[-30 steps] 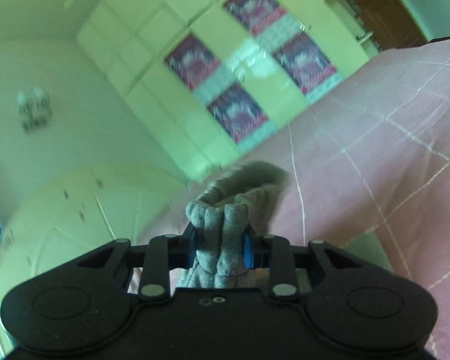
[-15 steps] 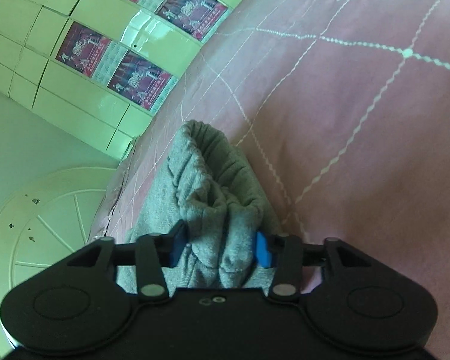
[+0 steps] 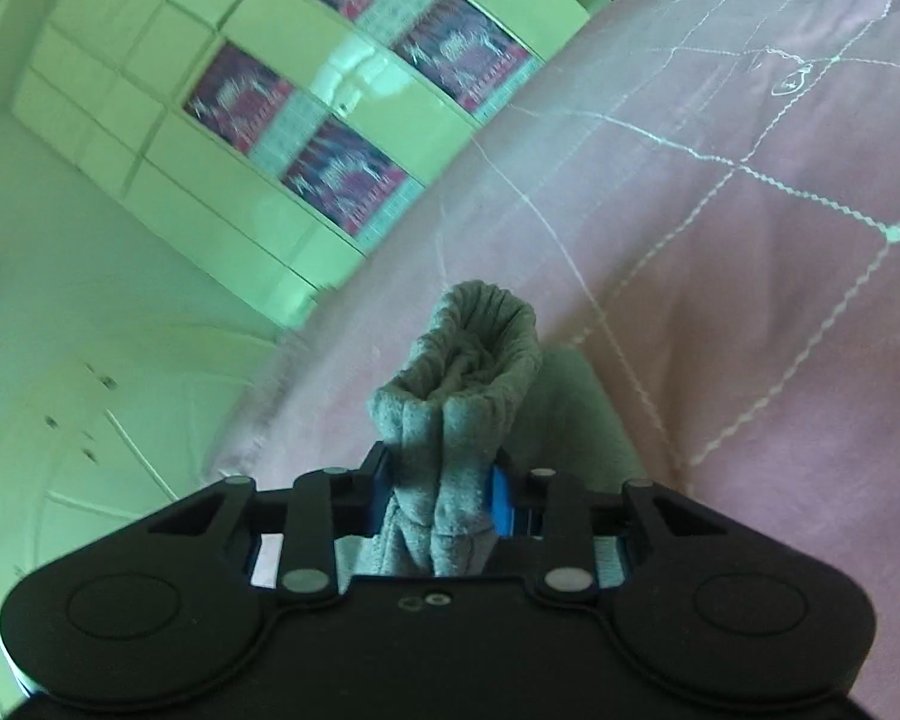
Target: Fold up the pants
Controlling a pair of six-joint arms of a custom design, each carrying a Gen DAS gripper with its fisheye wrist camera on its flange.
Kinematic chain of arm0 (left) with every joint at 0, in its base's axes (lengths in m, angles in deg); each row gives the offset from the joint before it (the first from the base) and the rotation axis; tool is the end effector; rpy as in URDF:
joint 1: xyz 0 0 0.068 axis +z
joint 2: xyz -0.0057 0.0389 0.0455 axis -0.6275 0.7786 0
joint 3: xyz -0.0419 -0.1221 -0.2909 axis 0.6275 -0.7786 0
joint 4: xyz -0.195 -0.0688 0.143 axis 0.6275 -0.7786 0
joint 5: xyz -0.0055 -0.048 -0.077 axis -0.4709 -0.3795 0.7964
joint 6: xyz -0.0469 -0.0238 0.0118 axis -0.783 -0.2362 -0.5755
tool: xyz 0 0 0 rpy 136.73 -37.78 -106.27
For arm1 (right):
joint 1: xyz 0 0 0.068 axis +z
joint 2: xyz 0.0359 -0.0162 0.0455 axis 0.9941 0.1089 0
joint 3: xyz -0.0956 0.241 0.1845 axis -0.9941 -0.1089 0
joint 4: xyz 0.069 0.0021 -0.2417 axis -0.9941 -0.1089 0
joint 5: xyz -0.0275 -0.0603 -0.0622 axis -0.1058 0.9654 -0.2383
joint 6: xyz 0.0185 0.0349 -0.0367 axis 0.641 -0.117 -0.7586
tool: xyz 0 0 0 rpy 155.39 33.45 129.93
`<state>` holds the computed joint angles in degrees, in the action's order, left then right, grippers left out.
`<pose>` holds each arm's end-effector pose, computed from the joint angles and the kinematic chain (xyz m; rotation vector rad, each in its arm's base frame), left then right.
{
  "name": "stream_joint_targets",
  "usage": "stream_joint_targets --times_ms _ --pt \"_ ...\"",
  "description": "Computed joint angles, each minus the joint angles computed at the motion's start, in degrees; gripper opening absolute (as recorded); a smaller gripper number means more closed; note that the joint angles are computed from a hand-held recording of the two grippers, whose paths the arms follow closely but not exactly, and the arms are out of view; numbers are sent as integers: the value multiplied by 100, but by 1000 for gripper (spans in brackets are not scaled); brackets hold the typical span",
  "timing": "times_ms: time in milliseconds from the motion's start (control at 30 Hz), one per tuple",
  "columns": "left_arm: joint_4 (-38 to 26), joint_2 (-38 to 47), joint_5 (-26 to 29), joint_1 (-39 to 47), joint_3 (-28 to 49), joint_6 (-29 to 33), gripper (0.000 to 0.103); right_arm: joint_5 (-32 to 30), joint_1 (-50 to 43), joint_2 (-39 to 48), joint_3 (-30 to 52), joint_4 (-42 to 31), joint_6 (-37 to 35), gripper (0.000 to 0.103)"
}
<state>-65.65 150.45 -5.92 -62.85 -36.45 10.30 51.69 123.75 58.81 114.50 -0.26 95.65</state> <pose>0.2204 -0.0824 0.1934 -0.1208 2.1250 0.0245 0.2753 0.2205 0.2526 0.4997 1.9784 0.9194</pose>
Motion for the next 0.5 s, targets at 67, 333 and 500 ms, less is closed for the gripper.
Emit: stream_joint_targets --times_ms 67,333,500 --pt "35 4 39 21 -20 -10 103 -82 -115 88 -141 -32 201 24" --pt "-347 -331 694 400 13 262 103 -274 -483 -297 -717 68 298 63" --pt "-846 -859 1170 694 96 510 103 -849 -862 -530 -750 -245 -485 66"
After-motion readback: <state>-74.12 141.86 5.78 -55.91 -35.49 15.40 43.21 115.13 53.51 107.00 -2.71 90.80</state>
